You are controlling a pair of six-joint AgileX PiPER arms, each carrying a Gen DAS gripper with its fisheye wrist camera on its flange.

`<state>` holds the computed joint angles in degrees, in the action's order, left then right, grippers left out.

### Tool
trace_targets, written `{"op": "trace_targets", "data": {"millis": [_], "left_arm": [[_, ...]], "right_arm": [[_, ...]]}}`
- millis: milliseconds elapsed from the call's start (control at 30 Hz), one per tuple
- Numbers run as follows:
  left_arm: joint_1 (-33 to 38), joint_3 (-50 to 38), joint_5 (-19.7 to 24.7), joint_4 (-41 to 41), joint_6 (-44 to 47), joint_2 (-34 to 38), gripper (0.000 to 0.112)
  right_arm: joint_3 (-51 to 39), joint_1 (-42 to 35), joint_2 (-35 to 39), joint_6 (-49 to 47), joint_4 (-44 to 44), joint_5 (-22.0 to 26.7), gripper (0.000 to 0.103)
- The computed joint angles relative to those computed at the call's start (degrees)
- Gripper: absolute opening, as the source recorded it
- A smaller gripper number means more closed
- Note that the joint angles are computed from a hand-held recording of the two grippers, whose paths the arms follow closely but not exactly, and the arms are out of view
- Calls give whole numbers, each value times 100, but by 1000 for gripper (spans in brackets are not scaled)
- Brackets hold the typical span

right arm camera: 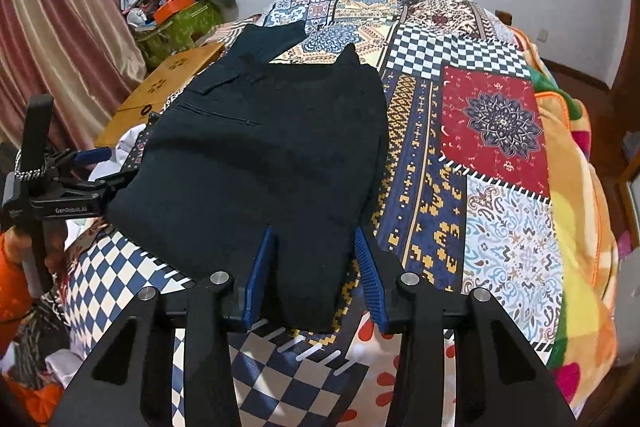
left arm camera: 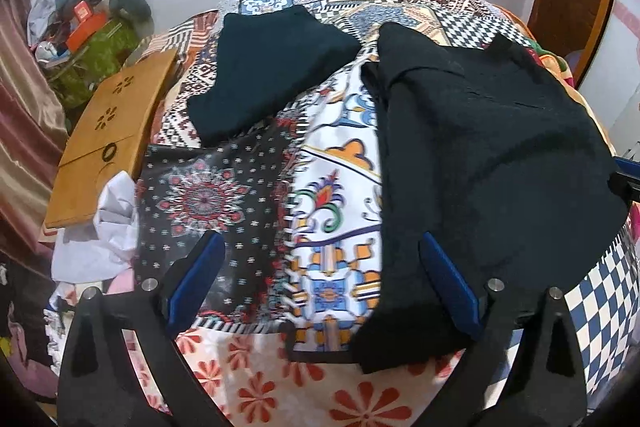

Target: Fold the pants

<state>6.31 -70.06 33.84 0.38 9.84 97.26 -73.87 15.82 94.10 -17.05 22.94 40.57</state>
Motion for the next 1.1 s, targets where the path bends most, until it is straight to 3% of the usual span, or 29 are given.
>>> {"op": "trace_targets", "data": {"millis": [200,500,600,667,767,800,833,867,933,1000,1100], "left_arm": [[74,-734,396,-308,448,-5,97],[-380,-3240,1354,-811,901,1456,96],[-552,-4062,1716,-724,880,2075,79],[-634,-4847,2148,-682,778,2634,56],[-642,-5573,2558,-803,721,3147,44],[-635,-5766,2626,-880,744,3287,44],[-637,-5855,2630,-893,754,3372,44],[-655,-5939,2633,-833,730,3455,44],[-669,-6061,2613,-729,701,3605,45],[-638,-6117,2605,-777,750,3702,46],[-680,-5751,2265,-650,681,3584,49]], "right_arm": [[-653,-79,73,139,-220,346,38],[-2352,-55,1182,326,-529,480,38],[-3079,-27,1775,321,-531,763,38],[-3719,-30,2278,276,-525,1093,38],[-4626,2,2942,397,-685,1534,37],[-4908,18,3157,408,-719,1643,33],[-5126,7,3294,386,-721,1745,22],[-5317,21,3434,320,-732,1847,17],[-5309,29,3461,220,-787,1750,14],[-4748,43,3188,12,-820,1276,11],[-4514,38,3097,-13,-856,1028,10]]}}
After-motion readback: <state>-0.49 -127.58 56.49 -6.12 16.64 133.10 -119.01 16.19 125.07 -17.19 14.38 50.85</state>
